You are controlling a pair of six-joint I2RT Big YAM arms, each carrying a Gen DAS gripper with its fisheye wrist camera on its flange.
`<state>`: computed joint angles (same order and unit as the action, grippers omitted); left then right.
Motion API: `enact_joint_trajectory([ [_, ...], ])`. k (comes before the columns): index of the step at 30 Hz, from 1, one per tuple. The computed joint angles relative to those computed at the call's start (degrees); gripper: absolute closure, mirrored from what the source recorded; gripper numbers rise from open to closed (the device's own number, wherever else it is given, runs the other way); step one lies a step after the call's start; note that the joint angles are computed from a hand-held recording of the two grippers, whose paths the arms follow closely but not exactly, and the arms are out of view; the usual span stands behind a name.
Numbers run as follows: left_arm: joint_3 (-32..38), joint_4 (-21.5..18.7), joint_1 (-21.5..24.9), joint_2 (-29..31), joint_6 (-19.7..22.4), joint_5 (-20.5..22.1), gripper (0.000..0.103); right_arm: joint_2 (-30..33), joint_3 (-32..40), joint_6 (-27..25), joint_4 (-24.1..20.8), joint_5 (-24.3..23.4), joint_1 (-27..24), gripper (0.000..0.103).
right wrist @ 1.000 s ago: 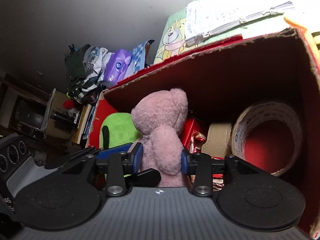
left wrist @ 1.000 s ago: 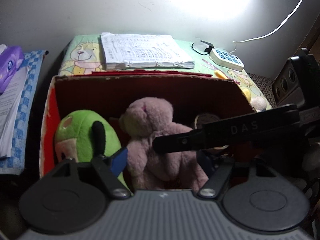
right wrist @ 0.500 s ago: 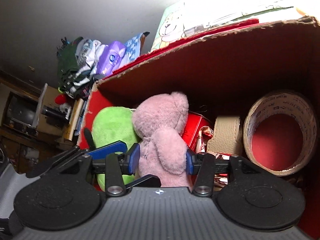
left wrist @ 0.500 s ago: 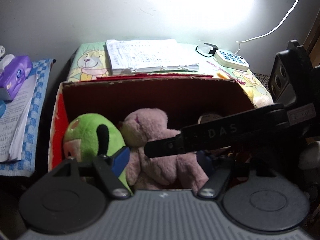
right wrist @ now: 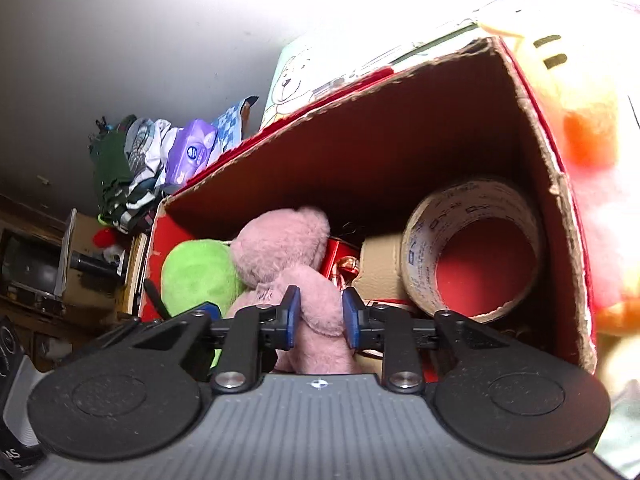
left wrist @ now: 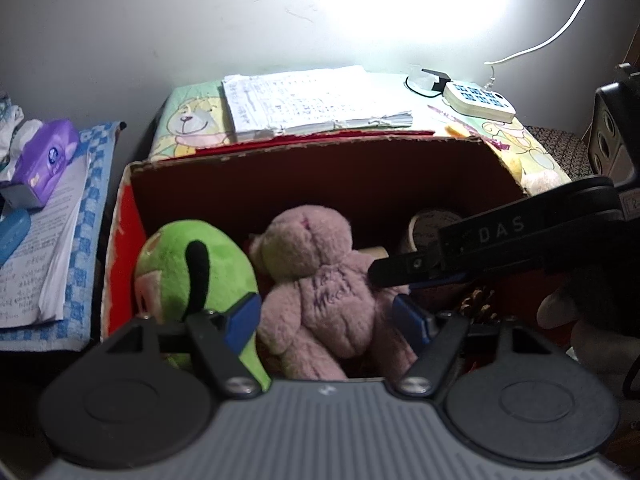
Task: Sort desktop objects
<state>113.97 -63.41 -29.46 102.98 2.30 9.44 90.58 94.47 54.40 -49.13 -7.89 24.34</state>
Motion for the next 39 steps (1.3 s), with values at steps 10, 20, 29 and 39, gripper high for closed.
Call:
enact_joint_trajectory([
  [10,0.9,-2.0,-0.9,0.5,0.9,-3.7,0.027,0.0,-3.2,5.2,4.5,-5.4,-0.1,0.075],
  [20,0.5,-2.3,-1.7,0.5,1.1,-5.3,0.022,-1.2,-5.3,6.1,6.6,-5.7,-0.2,0.074],
  [29,0.2,-2.2,-2.0,0.4,0.0,-5.5,0.018,-1.2,-5.5,4.9,7.3,-5.6,-0.2,0.073],
  [39,0.5,-2.8,-1.8,0.5,-1.5,-4.2,0.012,-1.3,-5.8,3.1,8.1,-4.9,0.0,0.073],
])
